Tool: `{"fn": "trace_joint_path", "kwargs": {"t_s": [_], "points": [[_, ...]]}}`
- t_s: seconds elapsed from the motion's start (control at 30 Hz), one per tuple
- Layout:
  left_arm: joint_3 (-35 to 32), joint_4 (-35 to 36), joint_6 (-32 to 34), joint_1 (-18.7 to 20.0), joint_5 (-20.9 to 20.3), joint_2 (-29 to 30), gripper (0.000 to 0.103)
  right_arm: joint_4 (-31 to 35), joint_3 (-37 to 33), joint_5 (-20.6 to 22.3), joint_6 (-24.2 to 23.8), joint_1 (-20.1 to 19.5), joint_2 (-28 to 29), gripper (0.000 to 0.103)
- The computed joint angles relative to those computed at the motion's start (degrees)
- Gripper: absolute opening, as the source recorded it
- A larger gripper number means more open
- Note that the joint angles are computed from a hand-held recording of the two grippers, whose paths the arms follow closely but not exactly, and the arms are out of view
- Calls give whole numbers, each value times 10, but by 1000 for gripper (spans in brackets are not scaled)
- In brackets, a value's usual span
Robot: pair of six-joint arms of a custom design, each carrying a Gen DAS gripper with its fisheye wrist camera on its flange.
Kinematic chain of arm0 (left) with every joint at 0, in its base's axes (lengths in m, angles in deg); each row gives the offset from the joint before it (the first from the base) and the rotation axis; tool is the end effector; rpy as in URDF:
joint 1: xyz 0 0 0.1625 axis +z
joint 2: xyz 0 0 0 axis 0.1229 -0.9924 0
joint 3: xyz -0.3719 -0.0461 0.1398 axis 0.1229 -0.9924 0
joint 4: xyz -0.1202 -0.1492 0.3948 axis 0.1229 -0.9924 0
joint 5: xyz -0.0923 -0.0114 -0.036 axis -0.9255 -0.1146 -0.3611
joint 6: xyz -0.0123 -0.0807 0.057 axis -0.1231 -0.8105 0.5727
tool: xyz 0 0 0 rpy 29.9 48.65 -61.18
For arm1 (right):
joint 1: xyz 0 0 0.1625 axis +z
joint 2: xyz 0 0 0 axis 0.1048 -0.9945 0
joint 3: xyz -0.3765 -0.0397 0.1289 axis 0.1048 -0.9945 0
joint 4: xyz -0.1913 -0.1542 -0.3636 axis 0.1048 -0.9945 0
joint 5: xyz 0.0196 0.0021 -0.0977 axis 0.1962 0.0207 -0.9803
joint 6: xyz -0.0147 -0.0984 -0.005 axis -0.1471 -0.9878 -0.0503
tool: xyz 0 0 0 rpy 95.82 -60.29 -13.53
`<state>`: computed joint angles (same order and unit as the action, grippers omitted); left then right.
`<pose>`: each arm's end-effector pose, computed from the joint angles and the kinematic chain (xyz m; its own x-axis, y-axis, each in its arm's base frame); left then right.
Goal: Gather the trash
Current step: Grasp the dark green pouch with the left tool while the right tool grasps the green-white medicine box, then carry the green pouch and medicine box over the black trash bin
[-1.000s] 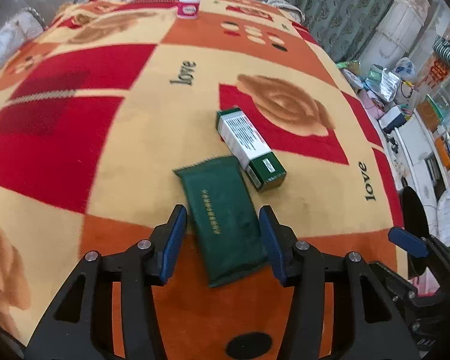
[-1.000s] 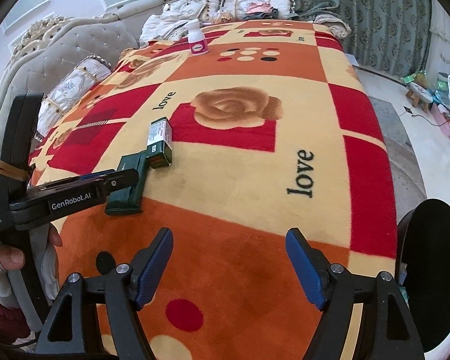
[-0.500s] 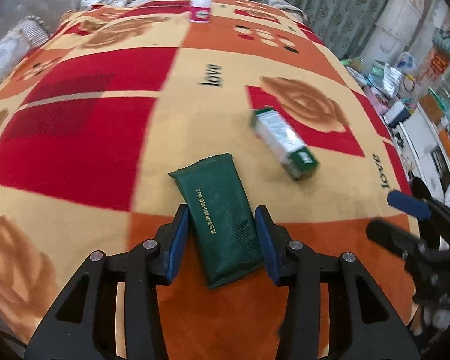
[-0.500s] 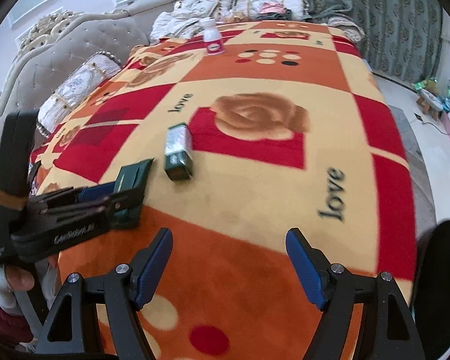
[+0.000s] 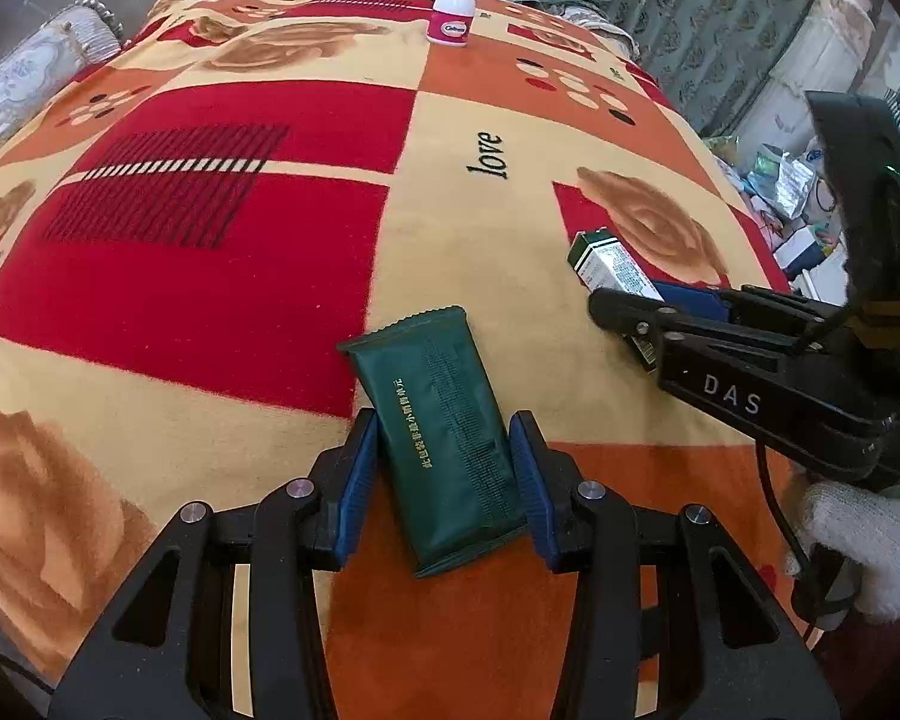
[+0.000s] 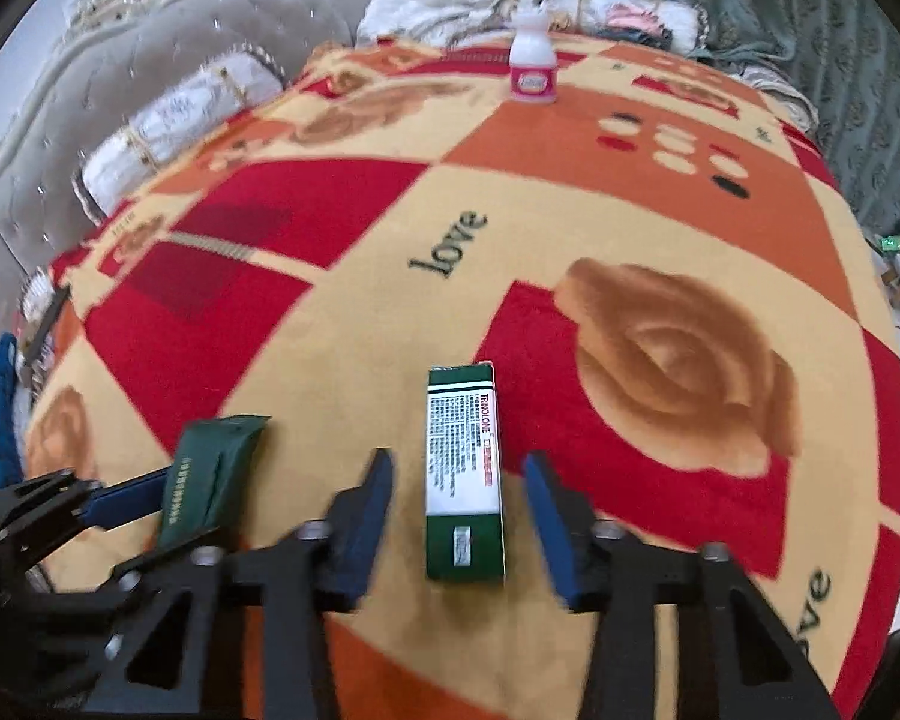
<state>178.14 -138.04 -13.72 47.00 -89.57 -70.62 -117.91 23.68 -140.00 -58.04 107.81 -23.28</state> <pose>-0.0996 -0.4696 0.2515 -0.8281 0.1415 -0.5424 0.3629 0.8728 -0.3264 0.3195 -0.5356 0.0150 -0.7445 -0.3131 0.5897 -0.5055 0.8413 -0.1914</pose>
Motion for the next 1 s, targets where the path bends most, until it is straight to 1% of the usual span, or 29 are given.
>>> {"fn": "trace_joint_path", "kwargs": {"t_s": [0.03, 0.07, 0.13, 0.2, 0.3, 0.47, 0.7, 1.0], "points": [[0, -2, 2, 0, -2, 0, 42, -4, 1, -5, -4, 0, 1, 28], [-1, -3, 3, 0, -6, 1, 42, -13, 8, -4, -10, 1, -3, 23], [-1, -7, 4, -4, -8, 4, 42, -14, 27, 7, -7, -1, -21, 23], [1, -12, 6, -10, -10, 4, 42, -25, 44, 1, -11, 2, -33, 23], [5, -18, 5, -24, -16, 6, 41, -53, 83, 6, -12, 6, -64, 23], [13, -22, 5, -53, -25, 13, 41, -97, 149, 6, 0, 14, -117, 23], [20, -28, 2, -95, -34, 25, 41, -131, 221, -11, 23, 15, -173, 23], [23, -33, 1, -136, -49, 51, 41, -158, 279, -44, 37, 23, -231, 23]]}}
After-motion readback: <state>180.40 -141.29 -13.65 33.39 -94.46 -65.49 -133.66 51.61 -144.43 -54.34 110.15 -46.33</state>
